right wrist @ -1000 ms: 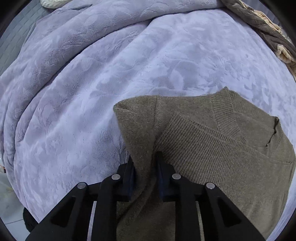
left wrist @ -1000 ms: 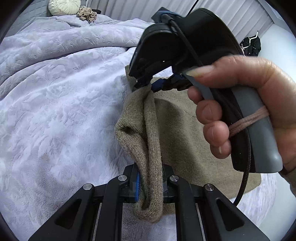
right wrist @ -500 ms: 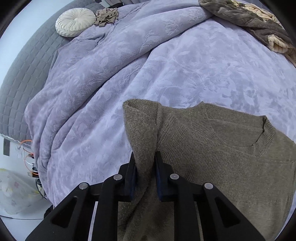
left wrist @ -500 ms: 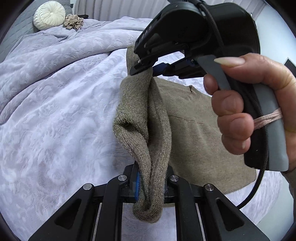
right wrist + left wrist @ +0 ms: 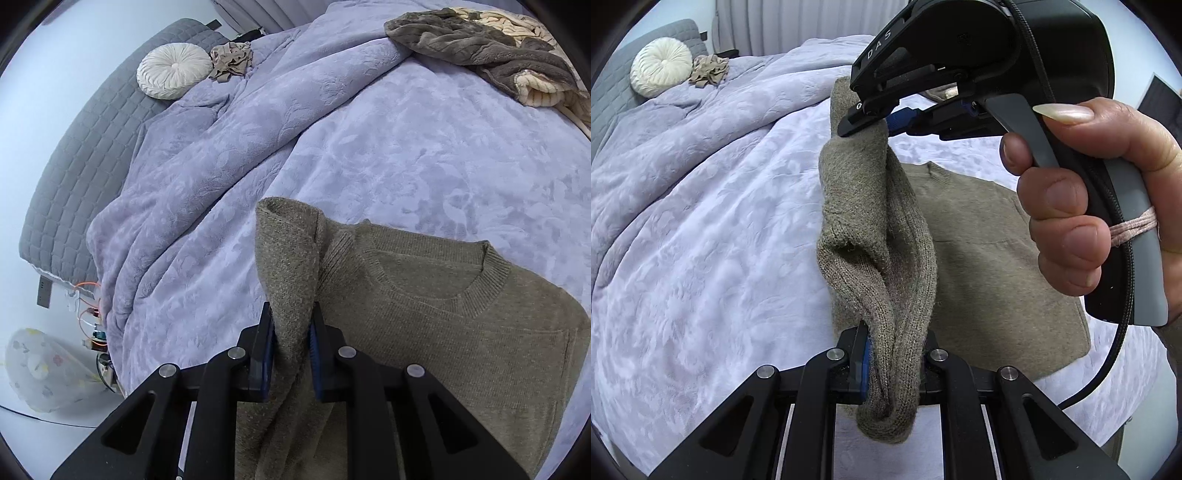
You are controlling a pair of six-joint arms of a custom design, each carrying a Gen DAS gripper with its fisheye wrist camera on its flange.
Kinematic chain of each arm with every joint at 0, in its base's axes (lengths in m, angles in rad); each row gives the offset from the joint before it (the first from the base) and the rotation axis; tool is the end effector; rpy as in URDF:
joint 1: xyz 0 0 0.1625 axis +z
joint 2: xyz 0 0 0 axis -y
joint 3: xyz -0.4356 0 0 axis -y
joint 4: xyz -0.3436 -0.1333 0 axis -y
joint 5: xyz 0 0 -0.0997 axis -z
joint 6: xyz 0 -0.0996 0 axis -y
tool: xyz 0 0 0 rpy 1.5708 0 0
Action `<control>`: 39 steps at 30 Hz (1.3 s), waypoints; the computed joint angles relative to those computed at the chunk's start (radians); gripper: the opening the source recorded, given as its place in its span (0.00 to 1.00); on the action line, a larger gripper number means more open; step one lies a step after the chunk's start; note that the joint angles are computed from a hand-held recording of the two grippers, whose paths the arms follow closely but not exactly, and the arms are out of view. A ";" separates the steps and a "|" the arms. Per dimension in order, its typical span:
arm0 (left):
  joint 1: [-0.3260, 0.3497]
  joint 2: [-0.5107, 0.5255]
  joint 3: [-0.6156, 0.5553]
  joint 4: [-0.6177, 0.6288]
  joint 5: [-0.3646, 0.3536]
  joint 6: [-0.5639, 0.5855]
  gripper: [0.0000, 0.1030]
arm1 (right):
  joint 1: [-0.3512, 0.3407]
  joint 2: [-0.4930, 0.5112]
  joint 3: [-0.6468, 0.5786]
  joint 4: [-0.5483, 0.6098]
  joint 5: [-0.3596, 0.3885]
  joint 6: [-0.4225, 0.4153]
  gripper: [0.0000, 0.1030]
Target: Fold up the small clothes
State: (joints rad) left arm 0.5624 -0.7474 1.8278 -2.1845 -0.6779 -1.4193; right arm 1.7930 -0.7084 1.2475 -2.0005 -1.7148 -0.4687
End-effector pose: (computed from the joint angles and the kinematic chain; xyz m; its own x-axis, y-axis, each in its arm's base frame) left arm -0.3463 -0.4675 0.0548 -0.7526 -0.3625 -0.5498 0.0765 0.7811 -0.6197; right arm 0.2734 -0.6702 0.1607 -0.7592 -0.6462 0.0779 -0.6299 0.7596 0.1618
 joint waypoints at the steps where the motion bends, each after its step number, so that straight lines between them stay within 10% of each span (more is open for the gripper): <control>1: 0.000 0.010 -0.015 0.005 -0.002 0.008 0.14 | -0.008 -0.005 -0.008 0.008 0.011 -0.008 0.17; 39: 0.037 0.433 -0.669 0.354 -0.051 0.293 0.14 | -0.300 -0.042 -0.300 0.237 0.244 -0.140 0.08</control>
